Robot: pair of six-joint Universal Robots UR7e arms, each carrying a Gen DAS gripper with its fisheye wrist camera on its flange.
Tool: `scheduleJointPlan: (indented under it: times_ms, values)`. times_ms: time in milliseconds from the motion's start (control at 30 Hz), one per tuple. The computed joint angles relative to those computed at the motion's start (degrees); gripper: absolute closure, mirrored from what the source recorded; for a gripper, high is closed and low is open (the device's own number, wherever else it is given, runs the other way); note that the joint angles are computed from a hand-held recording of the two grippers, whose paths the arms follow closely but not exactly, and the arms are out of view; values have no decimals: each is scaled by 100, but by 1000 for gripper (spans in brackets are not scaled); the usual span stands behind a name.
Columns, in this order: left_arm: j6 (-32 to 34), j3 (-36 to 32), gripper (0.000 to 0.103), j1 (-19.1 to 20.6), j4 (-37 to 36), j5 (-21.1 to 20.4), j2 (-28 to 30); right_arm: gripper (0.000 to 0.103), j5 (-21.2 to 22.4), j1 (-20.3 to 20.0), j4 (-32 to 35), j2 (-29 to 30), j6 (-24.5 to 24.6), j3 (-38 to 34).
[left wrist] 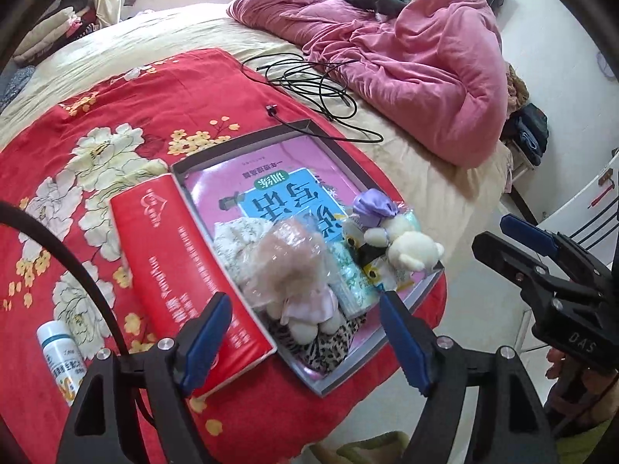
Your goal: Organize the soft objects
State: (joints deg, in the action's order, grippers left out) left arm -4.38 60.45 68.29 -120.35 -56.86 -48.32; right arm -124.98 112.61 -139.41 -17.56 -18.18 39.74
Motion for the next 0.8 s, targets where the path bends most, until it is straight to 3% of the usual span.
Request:
scheduleJointPlan:
  times_ms: [300,367,467,800]
  values:
    - [-116,739,25,-109,-337,361,-547,31,-191,175,-510,-237,100,643]
    - [-103,921,23,-149,-459,499,-666,25,-309,236,-827,-294,57,850]
    - [-86,1240,22,-217,-630,716,-875,24,-324,302,-1329,-452,101,1257]
    - [-489,2140,21,-342,-735,1015,-1494,24,-697,501,-1850,-824,621,2346]
